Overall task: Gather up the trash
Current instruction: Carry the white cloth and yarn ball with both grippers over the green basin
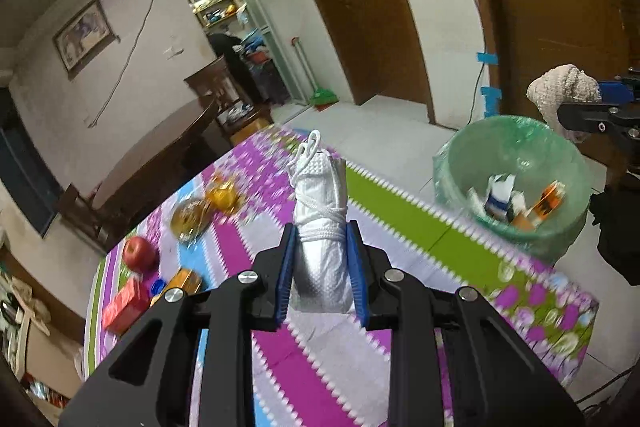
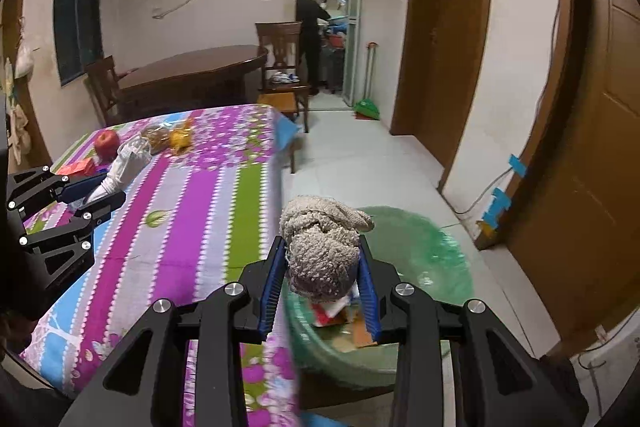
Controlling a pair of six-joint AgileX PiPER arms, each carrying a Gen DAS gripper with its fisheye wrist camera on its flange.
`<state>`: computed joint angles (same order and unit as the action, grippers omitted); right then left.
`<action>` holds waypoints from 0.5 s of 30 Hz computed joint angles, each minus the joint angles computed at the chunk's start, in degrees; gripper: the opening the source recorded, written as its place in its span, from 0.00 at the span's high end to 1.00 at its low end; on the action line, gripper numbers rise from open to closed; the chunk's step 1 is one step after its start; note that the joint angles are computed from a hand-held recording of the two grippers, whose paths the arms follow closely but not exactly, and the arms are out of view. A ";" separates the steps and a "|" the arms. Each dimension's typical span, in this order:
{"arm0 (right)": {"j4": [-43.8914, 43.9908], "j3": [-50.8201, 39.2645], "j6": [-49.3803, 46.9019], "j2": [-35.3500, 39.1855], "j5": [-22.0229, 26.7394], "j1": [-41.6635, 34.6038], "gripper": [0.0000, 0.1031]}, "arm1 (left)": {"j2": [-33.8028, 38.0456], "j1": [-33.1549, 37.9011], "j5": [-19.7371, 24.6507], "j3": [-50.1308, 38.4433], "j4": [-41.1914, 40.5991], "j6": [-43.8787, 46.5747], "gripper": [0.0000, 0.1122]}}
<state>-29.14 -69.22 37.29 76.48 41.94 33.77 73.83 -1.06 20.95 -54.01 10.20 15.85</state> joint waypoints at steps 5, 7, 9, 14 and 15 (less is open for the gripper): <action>5.32 -0.77 -6.30 -1.67 1.26 -6.85 0.65 | 3.09 -5.67 0.88 -3.55 7.48 -8.19 0.79; 8.50 -1.29 -10.00 -1.91 1.52 -10.55 0.65 | 4.53 -7.98 1.15 -5.04 9.50 -10.38 0.79; 10.58 -1.61 -12.57 -2.07 2.04 -13.05 0.65 | 5.83 -10.23 1.17 -6.01 13.36 -14.41 0.79; 14.57 -2.53 -17.79 -2.12 3.76 -18.83 0.65 | 9.90 -14.55 2.25 -9.53 16.58 -18.19 0.79; 15.42 -2.58 -18.78 -2.15 3.95 -19.90 0.65 | 11.21 -15.56 2.47 -10.57 17.47 -19.23 0.79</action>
